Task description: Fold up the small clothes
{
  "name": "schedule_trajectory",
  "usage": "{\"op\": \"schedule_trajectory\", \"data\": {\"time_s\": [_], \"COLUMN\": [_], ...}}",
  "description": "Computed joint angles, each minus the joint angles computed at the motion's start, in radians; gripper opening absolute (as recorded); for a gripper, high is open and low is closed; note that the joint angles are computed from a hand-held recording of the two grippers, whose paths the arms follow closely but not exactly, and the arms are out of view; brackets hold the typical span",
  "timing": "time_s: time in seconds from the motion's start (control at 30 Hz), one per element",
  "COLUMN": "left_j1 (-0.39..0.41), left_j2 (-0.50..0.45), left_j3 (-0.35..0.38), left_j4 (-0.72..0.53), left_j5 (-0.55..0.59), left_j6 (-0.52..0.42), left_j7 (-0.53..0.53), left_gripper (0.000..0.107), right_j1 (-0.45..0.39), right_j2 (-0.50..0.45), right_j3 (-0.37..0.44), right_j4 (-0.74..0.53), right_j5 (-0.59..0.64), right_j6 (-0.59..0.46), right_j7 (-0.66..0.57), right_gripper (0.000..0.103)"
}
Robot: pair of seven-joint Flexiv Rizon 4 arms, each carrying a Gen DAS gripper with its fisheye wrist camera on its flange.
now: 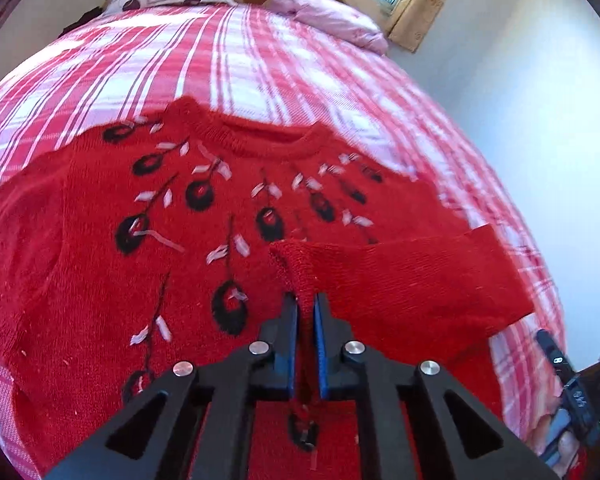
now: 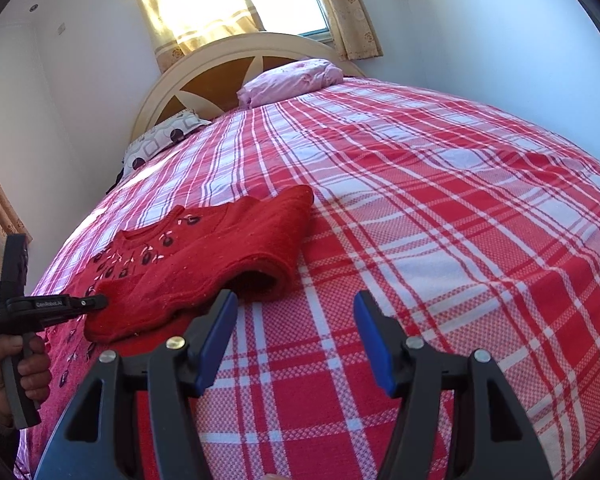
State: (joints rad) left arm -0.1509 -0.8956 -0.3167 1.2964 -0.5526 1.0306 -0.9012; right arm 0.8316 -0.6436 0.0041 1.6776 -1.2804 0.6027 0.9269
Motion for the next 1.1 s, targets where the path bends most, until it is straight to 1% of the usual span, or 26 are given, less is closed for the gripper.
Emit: {"op": "schedule_trajectory", "data": {"time_s": [0.07, 0.13, 0.23, 0.33, 0.4, 0.47, 0.57, 0.63, 0.67, 0.7, 0.73, 0.77, 0.8, 0.9, 1.03, 1.1], "left_j1": [-0.004, -0.030, -0.066, -0.064, -0.051, -0.047, -0.034, -0.029, -0.024, -0.025, -0.031, -0.041, -0.054, -0.036, 0.030, 0.053], "left_j2": [-0.002, -0.014, -0.037, -0.051, -0.051, -0.047, -0.036, -0.034, -0.033, -0.030, -0.026, -0.024, -0.023, -0.022, 0.005, 0.022], "left_j3": [-0.006, 0.020, 0.077, 0.077, 0.058, 0.055, 0.037, 0.021, 0.008, 0.002, 0.003, 0.013, 0.028, 0.009, -0.073, -0.098], "left_j4": [-0.004, -0.020, -0.056, -0.067, -0.055, -0.046, -0.016, -0.002, 0.006, 0.014, 0.023, 0.024, 0.024, 0.015, 0.044, 0.053], "left_j5": [0.003, 0.028, 0.083, 0.102, 0.101, 0.107, 0.100, 0.098, 0.096, 0.096, 0.104, 0.121, 0.139, 0.133, 0.070, 0.043], "left_j6": [0.007, 0.034, 0.031, 0.036, 0.052, 0.060, 0.084, 0.100, 0.108, 0.117, 0.133, 0.136, 0.154, 0.129, 0.173, 0.185], "left_j7": [0.014, -0.001, -0.063, -0.088, -0.085, -0.086, -0.084, -0.068, -0.052, -0.042, -0.030, -0.017, -0.011, 0.013, 0.086, 0.120], "left_gripper": [0.007, 0.008, 0.009, 0.010, 0.011, 0.012, 0.020, 0.030, 0.040, 0.043, 0.042, 0.039, 0.005, 0.005, 0.004, 0.004], "right_j1": [-0.003, -0.003, -0.003, -0.003, -0.005, -0.005, -0.006, -0.005, -0.005, -0.006, -0.006, -0.006, -0.006, -0.007, -0.009, -0.011], "right_j2": [0.000, 0.000, 0.000, -0.002, -0.004, -0.004, -0.005, -0.005, -0.005, -0.005, -0.005, -0.005, -0.005, -0.003, -0.002, -0.001], "right_j3": [0.000, 0.001, 0.000, 0.000, 0.001, -0.001, -0.001, -0.002, -0.002, -0.002, -0.002, -0.002, -0.002, -0.002, -0.004, -0.004], "right_j4": [0.003, 0.004, 0.005, 0.004, 0.004, 0.006, 0.005, 0.007, 0.008, 0.009, 0.009, 0.009, 0.009, 0.012, 0.018, 0.022], "right_j5": [-0.002, -0.002, -0.004, -0.003, -0.002, -0.003, -0.002, -0.003, -0.003, -0.004, -0.004, -0.005, -0.004, -0.006, -0.018, -0.023], "right_j6": [0.010, 0.010, 0.011, 0.012, 0.017, 0.020, 0.023, 0.025, 0.026, 0.027, 0.028, 0.028, 0.027, 0.031, 0.039, 0.045], "right_j7": [0.011, 0.014, 0.011, 0.012, 0.013, 0.017, 0.020, 0.027, 0.029, 0.030, 0.031, 0.030, 0.030, 0.036, 0.060, 0.073], "right_gripper": [0.064, 0.064, 0.065, 0.066, 0.066, 0.066, 0.066, 0.066, 0.066, 0.066, 0.066, 0.066, 0.066, 0.066, 0.066, 0.067]}}
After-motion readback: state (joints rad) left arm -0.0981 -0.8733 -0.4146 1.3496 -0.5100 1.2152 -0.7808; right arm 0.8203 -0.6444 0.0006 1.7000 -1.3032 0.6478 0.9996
